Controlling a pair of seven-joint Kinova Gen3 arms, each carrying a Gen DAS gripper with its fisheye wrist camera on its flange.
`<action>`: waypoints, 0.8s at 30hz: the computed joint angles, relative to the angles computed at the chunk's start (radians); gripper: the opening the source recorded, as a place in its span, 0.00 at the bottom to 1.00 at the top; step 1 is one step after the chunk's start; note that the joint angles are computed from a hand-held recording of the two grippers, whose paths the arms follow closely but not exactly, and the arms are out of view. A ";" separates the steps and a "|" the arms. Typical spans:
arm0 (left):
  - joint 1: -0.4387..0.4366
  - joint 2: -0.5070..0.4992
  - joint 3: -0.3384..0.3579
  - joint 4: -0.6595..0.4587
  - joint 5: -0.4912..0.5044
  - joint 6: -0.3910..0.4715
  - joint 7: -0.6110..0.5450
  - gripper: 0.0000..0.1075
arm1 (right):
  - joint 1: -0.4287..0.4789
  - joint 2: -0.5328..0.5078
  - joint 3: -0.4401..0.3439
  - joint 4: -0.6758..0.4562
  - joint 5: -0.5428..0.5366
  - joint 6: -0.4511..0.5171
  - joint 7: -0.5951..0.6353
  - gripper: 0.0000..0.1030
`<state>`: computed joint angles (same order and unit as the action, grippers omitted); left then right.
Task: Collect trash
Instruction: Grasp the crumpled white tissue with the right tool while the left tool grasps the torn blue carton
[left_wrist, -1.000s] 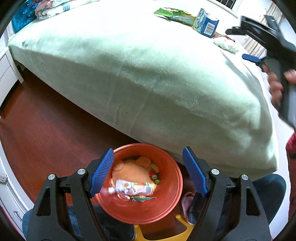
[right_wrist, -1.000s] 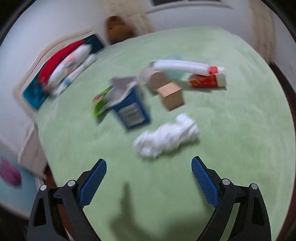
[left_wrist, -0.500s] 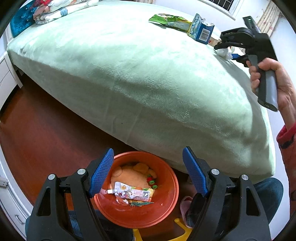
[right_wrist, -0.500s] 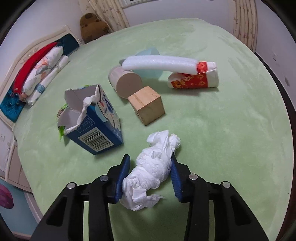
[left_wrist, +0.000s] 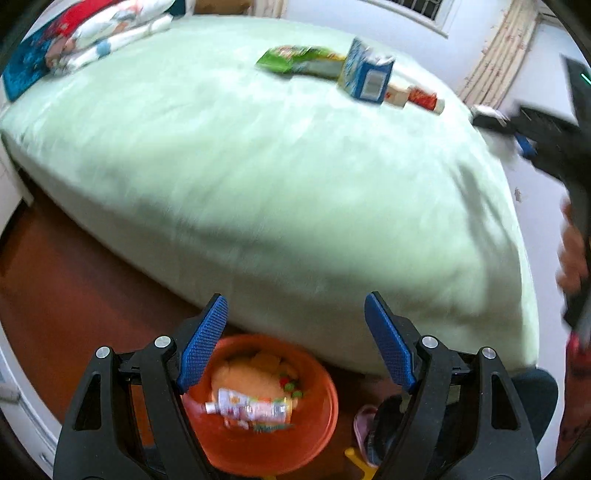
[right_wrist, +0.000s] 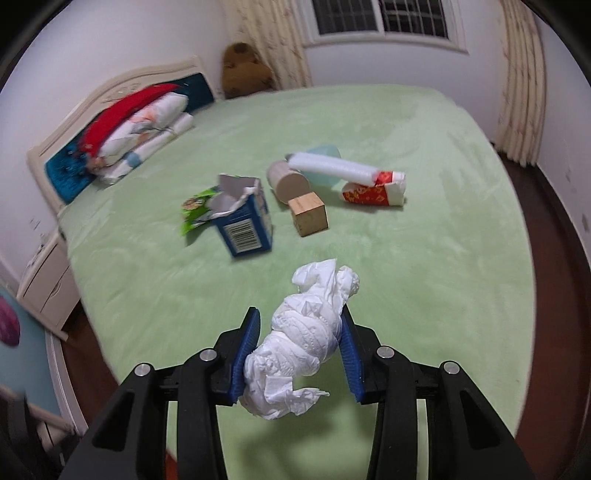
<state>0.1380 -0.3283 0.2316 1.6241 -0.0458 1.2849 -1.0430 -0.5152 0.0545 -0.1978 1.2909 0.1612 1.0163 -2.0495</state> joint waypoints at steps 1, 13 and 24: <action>0.001 0.014 0.003 -0.014 -0.005 -0.008 -0.007 0.70 | 0.002 -0.033 -0.001 0.035 -0.003 -0.015 0.005 0.40; 0.071 0.350 -0.072 -0.296 0.004 -0.143 -0.047 0.70 | 0.099 -0.297 -0.045 0.307 -0.084 -0.079 0.062 0.40; 0.236 0.650 -0.163 -0.647 -0.242 -0.025 0.119 0.70 | 0.128 -0.359 -0.045 0.385 -0.197 -0.103 0.164 0.41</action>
